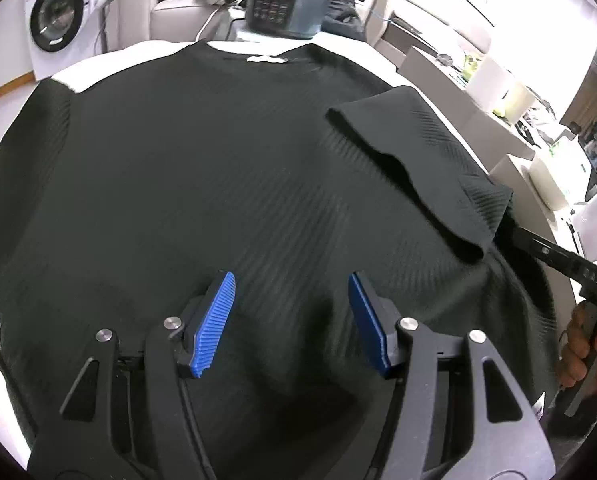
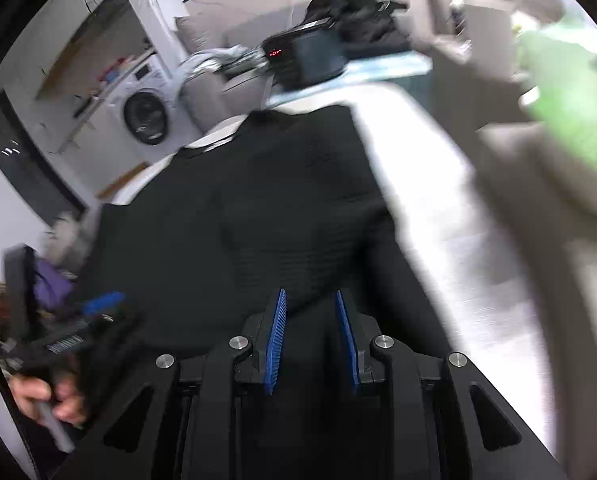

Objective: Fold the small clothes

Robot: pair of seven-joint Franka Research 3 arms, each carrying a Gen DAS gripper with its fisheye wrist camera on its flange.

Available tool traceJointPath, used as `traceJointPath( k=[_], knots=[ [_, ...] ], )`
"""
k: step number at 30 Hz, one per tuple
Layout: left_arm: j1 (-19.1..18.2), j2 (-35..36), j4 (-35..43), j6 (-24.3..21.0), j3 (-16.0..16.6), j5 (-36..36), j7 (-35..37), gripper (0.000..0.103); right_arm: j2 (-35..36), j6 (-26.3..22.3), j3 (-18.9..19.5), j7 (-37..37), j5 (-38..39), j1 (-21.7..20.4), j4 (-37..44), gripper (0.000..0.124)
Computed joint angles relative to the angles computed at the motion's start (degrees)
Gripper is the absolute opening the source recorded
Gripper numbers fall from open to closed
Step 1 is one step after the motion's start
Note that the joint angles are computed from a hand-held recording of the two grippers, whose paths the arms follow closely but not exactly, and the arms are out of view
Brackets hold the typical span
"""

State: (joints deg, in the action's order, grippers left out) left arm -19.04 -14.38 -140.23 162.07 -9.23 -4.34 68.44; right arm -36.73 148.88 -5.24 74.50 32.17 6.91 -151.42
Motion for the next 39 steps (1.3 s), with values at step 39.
traceJointPath(
  k=[39],
  knots=[
    [18.30, -28.87, -26.30, 4.83, 16.16, -3.65, -17.71, 0.062, -2.52, 3.66, 2.10, 2.96, 1.34, 6.42, -2.35, 0.048]
  ],
)
